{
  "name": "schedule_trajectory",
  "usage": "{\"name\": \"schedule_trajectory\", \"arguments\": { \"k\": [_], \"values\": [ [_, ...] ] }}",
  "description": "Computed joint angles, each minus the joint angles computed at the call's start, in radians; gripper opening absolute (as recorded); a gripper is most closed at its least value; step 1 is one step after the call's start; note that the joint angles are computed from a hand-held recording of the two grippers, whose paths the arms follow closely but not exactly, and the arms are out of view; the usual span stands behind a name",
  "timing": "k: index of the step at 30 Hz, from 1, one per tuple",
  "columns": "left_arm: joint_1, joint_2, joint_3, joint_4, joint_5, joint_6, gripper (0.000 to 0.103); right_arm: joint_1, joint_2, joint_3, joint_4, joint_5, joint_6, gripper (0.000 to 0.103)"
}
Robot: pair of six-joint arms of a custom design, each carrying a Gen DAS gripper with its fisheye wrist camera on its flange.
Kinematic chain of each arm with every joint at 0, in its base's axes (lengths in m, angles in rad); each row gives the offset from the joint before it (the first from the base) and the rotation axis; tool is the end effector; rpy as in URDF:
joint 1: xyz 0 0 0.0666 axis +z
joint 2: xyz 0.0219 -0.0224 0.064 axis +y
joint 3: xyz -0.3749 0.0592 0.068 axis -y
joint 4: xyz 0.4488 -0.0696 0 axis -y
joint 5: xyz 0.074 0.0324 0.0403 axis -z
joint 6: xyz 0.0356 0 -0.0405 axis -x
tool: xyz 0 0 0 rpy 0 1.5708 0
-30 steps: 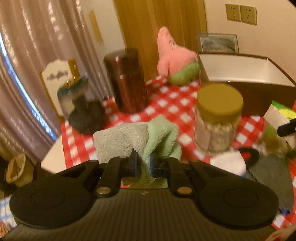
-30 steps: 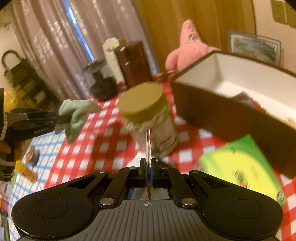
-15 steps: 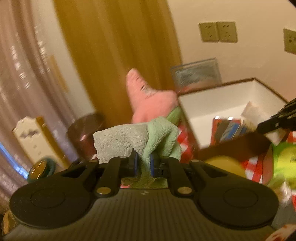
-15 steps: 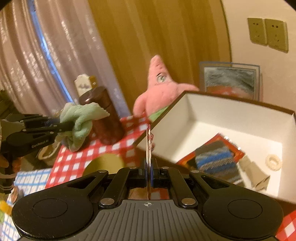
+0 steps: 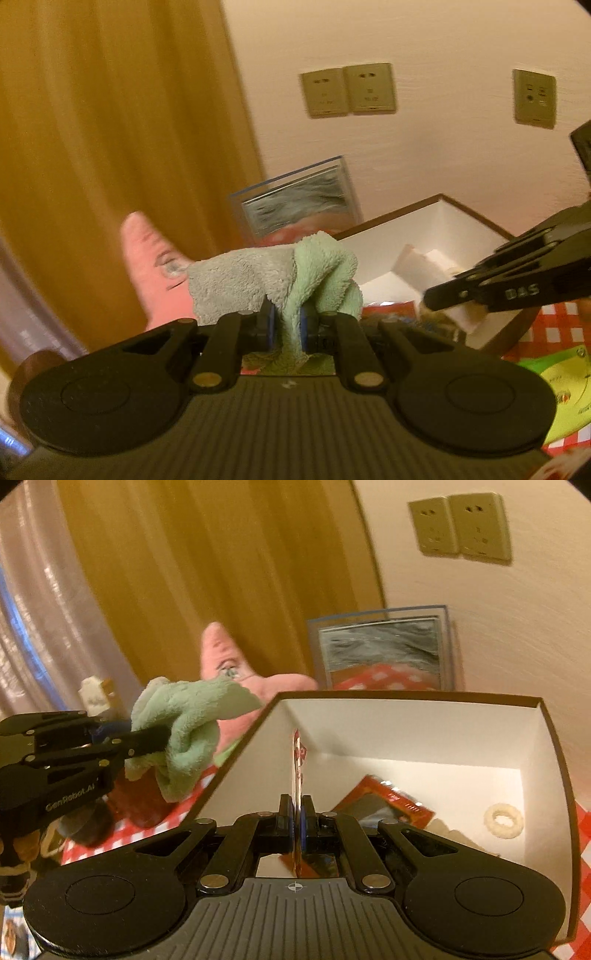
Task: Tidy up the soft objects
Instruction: 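Carry the bandage strip and cloths into the box and open both tools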
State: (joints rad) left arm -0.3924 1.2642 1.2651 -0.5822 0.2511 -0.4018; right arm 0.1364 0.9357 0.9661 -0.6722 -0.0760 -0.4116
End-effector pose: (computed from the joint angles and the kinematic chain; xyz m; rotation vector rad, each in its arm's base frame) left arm 0.4704 -0.2047 0.4492 0.9612 1.9155 -0.2644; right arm 0.3865 0.0554 0.4207 0.2647 2.2222 0.3853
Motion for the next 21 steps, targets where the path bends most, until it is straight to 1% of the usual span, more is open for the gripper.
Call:
{"name": "schedule_trajectory", "arguments": {
  "k": [3,4,5,6,7,9,10,13,15,19,20,21],
  "values": [
    [-0.017,0.050,0.035,-0.003,0.040,-0.010,0.014,-0.020,0.022,0.007,0.006,0.007,-0.008,0.004],
    [-0.022,0.066,0.042,0.000,0.047,-0.011,0.023,-0.025,0.027,0.009,0.009,0.008,-0.010,0.004],
    [-0.027,0.078,0.045,0.011,0.050,-0.015,0.026,-0.030,0.032,0.011,0.011,0.007,-0.011,0.004],
    [-0.031,0.087,0.044,0.022,0.046,-0.024,0.031,-0.034,0.036,0.012,0.012,0.007,-0.011,0.004],
    [-0.036,0.093,0.041,0.030,0.029,-0.030,0.034,-0.037,0.039,0.012,0.011,0.007,-0.010,0.004],
    [-0.043,0.108,0.042,0.030,-0.021,-0.028,0.034,-0.040,0.045,0.012,0.006,0.001,-0.005,0.004],
    [-0.042,0.118,0.049,0.018,-0.024,-0.024,0.034,-0.042,0.047,0.011,0.006,-0.002,-0.004,0.004],
    [-0.024,0.123,0.048,0.004,-0.006,0.002,0.034,-0.045,0.058,0.011,0.009,-0.011,-0.005,0.004],
    [-0.011,0.119,0.047,-0.010,-0.008,0.017,0.034,-0.044,0.070,0.017,0.009,-0.007,-0.004,0.004],
    [0.021,0.101,0.042,-0.045,-0.005,0.057,0.034,-0.032,0.081,0.021,0.036,0.047,0.018,0.005],
    [0.030,0.093,0.039,-0.049,-0.004,0.066,0.034,-0.022,0.086,0.027,0.036,0.082,0.037,0.012],
    [0.037,0.085,0.035,-0.051,-0.005,0.072,0.034,-0.016,0.088,0.030,0.035,0.111,0.049,0.035]
  ]
}}
